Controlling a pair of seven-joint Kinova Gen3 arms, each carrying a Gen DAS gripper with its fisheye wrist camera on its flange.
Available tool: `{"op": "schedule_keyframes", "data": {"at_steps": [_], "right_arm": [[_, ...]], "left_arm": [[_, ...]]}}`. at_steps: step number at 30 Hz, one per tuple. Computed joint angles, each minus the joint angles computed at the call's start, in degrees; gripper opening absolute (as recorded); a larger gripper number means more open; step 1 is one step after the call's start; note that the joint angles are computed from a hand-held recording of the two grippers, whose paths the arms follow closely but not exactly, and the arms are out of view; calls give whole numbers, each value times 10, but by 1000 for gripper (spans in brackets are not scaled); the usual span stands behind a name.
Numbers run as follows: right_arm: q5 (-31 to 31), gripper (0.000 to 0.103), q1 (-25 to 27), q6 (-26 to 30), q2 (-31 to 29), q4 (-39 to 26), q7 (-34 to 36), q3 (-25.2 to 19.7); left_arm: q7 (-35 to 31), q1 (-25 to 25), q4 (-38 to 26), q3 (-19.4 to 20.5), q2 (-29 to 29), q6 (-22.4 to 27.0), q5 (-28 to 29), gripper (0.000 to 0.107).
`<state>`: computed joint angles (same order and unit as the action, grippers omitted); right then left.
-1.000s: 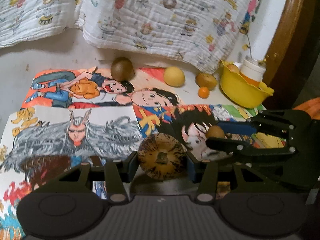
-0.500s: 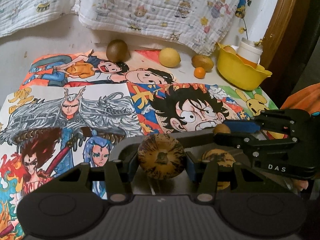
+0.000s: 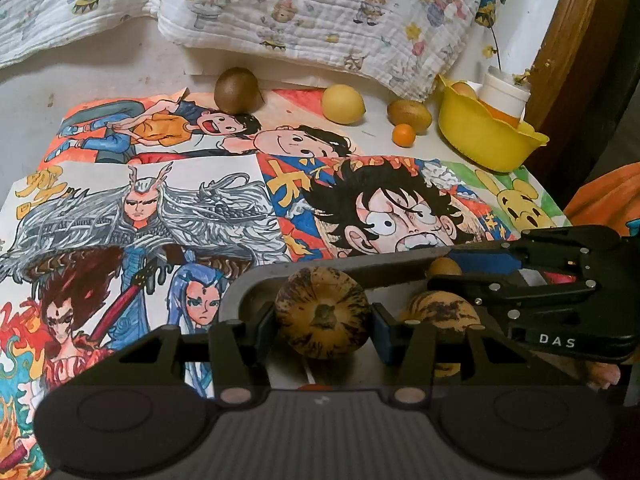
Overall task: Organize fruits
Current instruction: 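Carry both fruits over the metal tray and open both tools to release them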
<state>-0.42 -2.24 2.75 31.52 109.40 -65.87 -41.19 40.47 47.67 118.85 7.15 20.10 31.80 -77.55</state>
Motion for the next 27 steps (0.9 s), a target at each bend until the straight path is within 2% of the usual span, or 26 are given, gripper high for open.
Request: {"op": "schedule_keyframes", "data": {"at_steps": [11,16,22,27], "right_arm": [[-55,32,20,47,13,-24,12,-16],[-76,32,23,41,13,-19,25,-15],[-73,38,22,15,3,2,24,-13],[-54,46,32,-7,-6,22,2,-23]], "left_arm": [[-2,1,-1,-3,0,-3,3,55],[-4,0,-1,-2,-1,-3,14,55],[-18,10,-10,0,-3,21,44,57],[-2,31,-11,4,-8,56,44,70]]}}
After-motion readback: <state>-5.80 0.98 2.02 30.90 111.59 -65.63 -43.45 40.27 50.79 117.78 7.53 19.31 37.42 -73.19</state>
